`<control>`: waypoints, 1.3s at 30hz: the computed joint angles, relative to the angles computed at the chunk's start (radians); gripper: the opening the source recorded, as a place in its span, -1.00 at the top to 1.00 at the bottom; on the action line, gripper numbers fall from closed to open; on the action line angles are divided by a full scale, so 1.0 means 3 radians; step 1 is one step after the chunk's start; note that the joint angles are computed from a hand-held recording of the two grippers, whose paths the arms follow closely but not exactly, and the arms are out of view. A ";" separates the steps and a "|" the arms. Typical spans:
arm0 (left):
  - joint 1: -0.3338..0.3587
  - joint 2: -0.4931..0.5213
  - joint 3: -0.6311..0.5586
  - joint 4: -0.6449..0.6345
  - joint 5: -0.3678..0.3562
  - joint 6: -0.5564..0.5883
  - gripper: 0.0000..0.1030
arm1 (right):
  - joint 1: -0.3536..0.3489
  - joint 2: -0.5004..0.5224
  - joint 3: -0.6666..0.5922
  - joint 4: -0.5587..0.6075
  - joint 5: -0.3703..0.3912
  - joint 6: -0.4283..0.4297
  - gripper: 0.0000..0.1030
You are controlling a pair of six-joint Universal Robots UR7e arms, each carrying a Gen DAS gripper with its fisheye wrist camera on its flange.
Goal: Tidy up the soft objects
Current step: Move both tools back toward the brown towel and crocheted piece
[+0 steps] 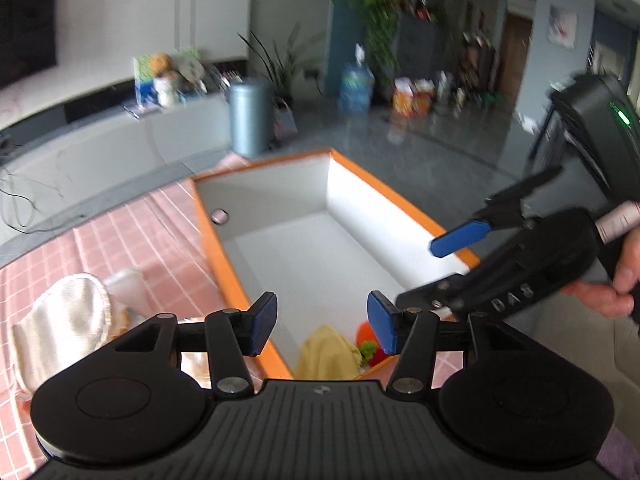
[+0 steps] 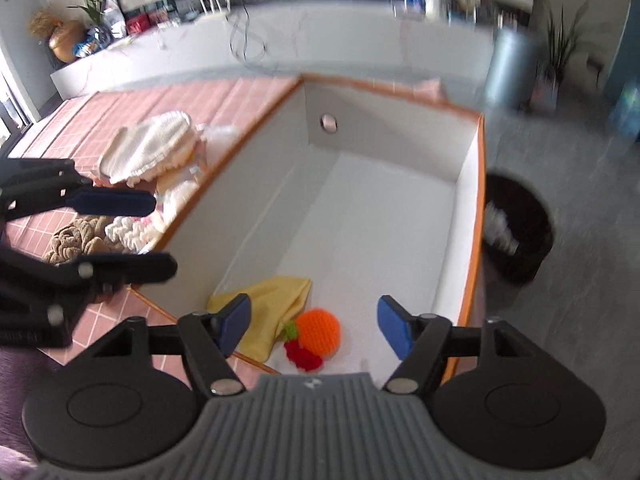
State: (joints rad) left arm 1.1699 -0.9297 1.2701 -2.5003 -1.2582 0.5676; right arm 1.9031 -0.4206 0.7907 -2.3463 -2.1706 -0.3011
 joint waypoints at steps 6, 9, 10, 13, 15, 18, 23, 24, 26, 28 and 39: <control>-0.0007 -0.0226 0.0469 -0.0830 0.0047 0.0083 -0.21 | 0.0128 -0.0171 0.0726 -0.1382 0.0017 -0.0571 -0.49; 0.0005 -0.0314 0.0647 -0.1133 0.0108 -0.0014 -0.21 | 0.0164 -0.0210 0.0976 -0.1894 0.0156 -0.0704 -0.64; 0.0013 -0.0346 0.0697 -0.1217 0.0138 -0.0090 -0.21 | 0.0177 -0.0209 0.1045 -0.2047 0.0200 -0.0742 -0.67; 0.0020 -0.0409 0.0853 -0.1551 0.0301 -0.0232 -0.21 | 0.0195 -0.0206 0.1239 -0.2430 0.0431 -0.0726 -0.73; 0.0019 -0.0436 0.0943 -0.1723 0.0426 -0.0267 -0.21 | 0.0201 -0.0192 0.1328 -0.2577 0.0562 -0.0579 -0.73; 0.0030 -0.0501 0.1090 -0.1958 0.0558 -0.0335 -0.21 | 0.0262 -0.0052 0.1310 -0.2781 0.0533 -0.0477 -0.73; 0.0058 -0.0539 0.1225 -0.2219 0.0768 -0.0437 -0.21 | 0.0350 0.0249 0.1190 -0.3253 0.0431 -0.0727 -0.73; 0.0069 -0.0547 0.1232 -0.2214 0.0800 -0.0476 -0.21 | 0.0365 0.0300 0.1174 -0.3340 0.0410 -0.0751 -0.73; 0.0107 -0.0600 0.1287 -0.2159 0.0841 -0.0593 -0.21 | 0.0381 0.0410 0.1133 -0.3524 0.0420 -0.0841 -0.73; 0.0140 -0.0606 0.1308 -0.2155 0.0853 -0.0660 -0.21 | 0.0395 0.0472 0.1136 -0.3624 0.0431 -0.0951 -0.72; 0.0310 -0.0682 0.1530 -0.2303 0.0937 -0.0735 -0.56 | 0.0376 0.0686 0.0978 -0.3315 0.0427 -0.1065 -0.19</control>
State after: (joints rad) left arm 1.2628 -1.1341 1.7291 -3.1910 -0.9772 0.3473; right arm 2.0158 -0.2148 1.0842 -3.3407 -2.0425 -0.6206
